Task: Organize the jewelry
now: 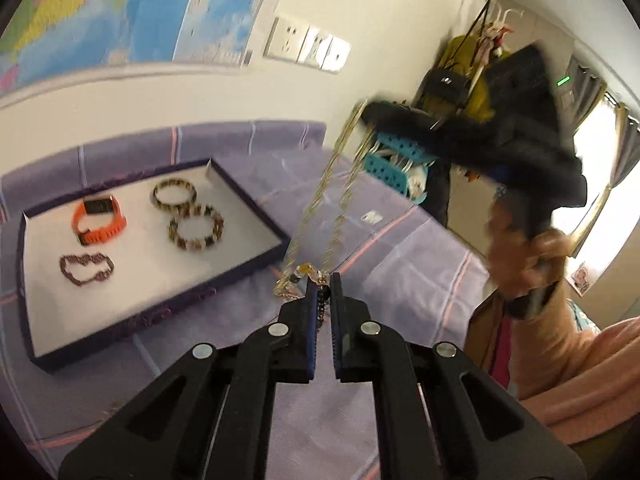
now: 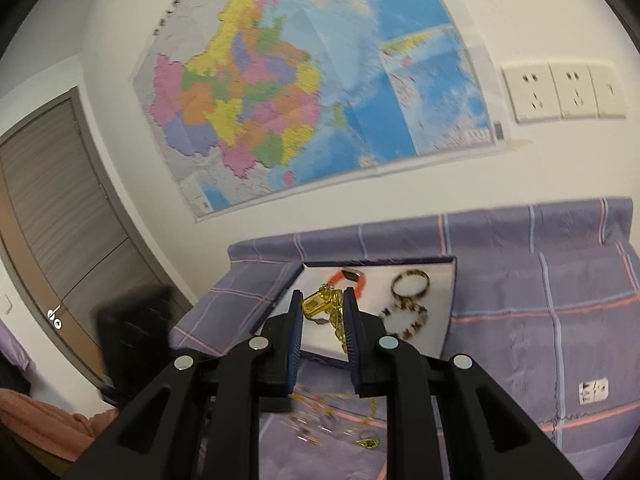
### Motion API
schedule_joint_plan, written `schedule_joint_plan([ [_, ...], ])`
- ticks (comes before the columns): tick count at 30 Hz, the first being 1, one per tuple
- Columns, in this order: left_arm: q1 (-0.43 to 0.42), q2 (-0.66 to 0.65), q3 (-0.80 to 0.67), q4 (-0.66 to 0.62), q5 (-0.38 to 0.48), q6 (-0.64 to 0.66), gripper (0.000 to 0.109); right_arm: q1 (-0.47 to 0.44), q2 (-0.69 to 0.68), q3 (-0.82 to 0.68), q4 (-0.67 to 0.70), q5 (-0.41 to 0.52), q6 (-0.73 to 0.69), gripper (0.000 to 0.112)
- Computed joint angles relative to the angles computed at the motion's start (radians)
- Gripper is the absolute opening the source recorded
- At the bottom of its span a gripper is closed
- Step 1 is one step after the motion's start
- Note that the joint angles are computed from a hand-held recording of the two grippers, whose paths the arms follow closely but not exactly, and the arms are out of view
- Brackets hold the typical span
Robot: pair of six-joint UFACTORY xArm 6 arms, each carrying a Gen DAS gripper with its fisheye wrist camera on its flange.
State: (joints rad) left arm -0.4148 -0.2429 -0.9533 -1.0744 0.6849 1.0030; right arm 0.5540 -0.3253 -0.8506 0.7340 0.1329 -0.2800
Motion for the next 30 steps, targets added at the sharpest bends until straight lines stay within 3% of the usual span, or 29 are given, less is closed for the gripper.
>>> schedule_joint_plan([
  [5, 0.075, -0.029, -0.005, -0.080, 0.115, 0.040, 0.006, -0.015, 0.020, 0.004, 0.050, 0.010, -0.029, 0.018],
  [15, 0.082, -0.020, 0.025, 0.010, 0.067, -0.050, 0.006, -0.018, 0.044, -0.006, 0.074, 0.036, -0.041, 0.018],
  [27, 0.086, -0.036, 0.032, 0.017, 0.066, -0.033, 0.007, -0.009, 0.034, -0.073, -0.118, 0.002, 0.046, 0.018],
  [30, 0.050, -0.030, 0.063, 0.074, 0.029, -0.062, 0.015, -0.004, 0.044, -0.092, -0.117, 0.004, 0.034, 0.018],
])
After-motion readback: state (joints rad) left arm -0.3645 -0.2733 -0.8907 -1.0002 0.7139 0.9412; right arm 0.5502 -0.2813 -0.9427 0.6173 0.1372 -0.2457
